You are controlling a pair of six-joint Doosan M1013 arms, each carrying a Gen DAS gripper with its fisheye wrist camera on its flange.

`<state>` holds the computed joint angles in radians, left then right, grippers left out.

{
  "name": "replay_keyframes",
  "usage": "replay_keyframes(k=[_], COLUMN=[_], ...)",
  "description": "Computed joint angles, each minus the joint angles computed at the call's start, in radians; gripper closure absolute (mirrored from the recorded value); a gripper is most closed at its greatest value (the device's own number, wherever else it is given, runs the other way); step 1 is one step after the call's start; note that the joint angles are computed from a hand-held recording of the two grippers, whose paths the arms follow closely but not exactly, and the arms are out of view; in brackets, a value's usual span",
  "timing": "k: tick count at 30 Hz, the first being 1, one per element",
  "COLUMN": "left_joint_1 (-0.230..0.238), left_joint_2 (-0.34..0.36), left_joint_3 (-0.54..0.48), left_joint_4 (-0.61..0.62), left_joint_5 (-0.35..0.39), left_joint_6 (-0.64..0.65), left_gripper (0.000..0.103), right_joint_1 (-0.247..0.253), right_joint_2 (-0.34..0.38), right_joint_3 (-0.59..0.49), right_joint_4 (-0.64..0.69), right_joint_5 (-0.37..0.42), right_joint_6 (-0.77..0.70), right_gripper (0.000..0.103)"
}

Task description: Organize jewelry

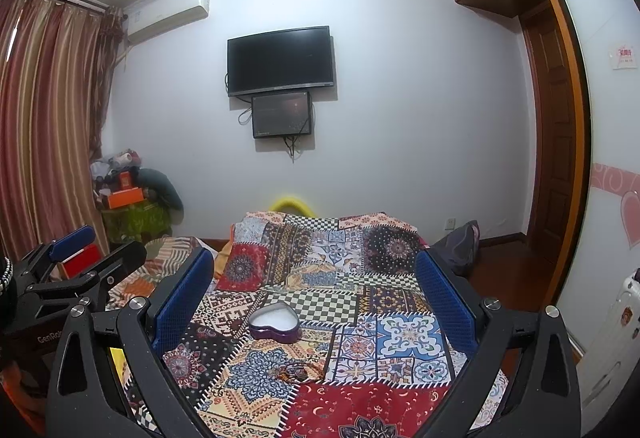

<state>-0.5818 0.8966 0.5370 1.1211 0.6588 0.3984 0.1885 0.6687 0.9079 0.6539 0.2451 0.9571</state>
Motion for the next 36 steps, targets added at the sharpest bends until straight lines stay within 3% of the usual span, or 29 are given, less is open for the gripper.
replay_keyframes(k=[36], left_joint_1=[0.004], left_joint_2=[0.026], left_joint_3=[-0.053], left_joint_4=[-0.066], left_joint_5=[0.024], left_joint_6=[0.048], left_gripper=[0.0], right_joint_1=[-0.002], right_joint_2=[0.01], right_joint_3=[-0.021], right_joint_4=[-0.066], right_joint_5=[0.03], right_joint_6=[0.079], right_gripper=[0.003])
